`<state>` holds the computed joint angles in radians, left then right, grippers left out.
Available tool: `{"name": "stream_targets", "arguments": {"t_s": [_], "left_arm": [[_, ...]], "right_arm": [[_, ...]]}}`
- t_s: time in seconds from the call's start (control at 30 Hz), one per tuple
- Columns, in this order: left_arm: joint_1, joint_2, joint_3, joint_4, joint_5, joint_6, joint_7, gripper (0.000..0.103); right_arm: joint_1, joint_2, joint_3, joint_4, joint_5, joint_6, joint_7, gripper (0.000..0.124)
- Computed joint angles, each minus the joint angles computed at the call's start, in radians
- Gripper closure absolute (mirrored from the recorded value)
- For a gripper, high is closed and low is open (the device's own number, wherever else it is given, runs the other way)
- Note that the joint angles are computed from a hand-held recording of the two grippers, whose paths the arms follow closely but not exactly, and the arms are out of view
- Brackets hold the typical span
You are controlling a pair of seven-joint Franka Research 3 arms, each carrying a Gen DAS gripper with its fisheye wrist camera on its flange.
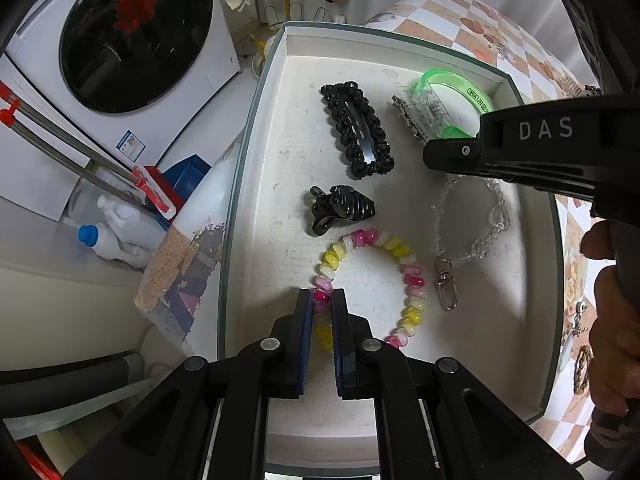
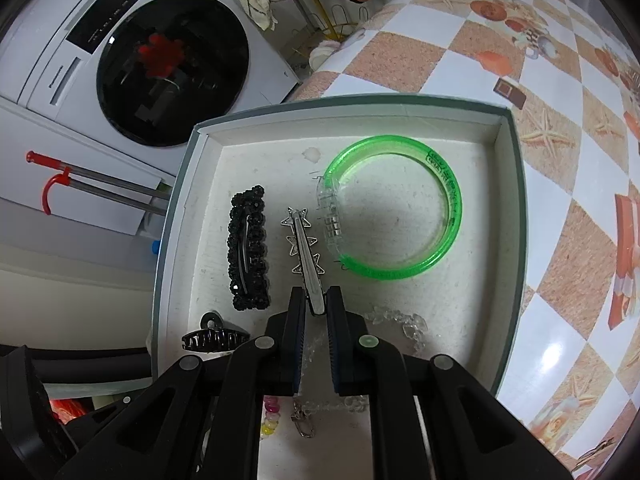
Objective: Organize jewelry
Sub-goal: 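Carry both items over the tray and open the right tool to drop the key clip, then open the left tool to drop the beaded bracelet into the tray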
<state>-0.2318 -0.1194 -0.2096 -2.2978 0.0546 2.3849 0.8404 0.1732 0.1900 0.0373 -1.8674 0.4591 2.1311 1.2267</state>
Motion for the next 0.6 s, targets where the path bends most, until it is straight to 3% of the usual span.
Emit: {"name": "stream_targets", "arguments": {"t_s": [0.07,0.2,0.6], "left_arm": [[0.001,0.001,0.002,0.005,-0.001,-0.003,0.004,0.089],[0.003,0.002,0.002,0.014,0.005,-0.009,0.009,0.089],[0.001,0.011,-0.004,0.065,0.03,-0.036,0.021,0.088]], "right_arm": [[-0.004,0.003,-0.002,0.006,0.006,-0.008,-0.005,0.11],[-0.012,0.003,-0.004,0.015,0.021,-0.022,-0.012,0.091],[-0.049,-0.09,-0.028,-0.037,0.107,-0.007,-0.018,0.084]]}}
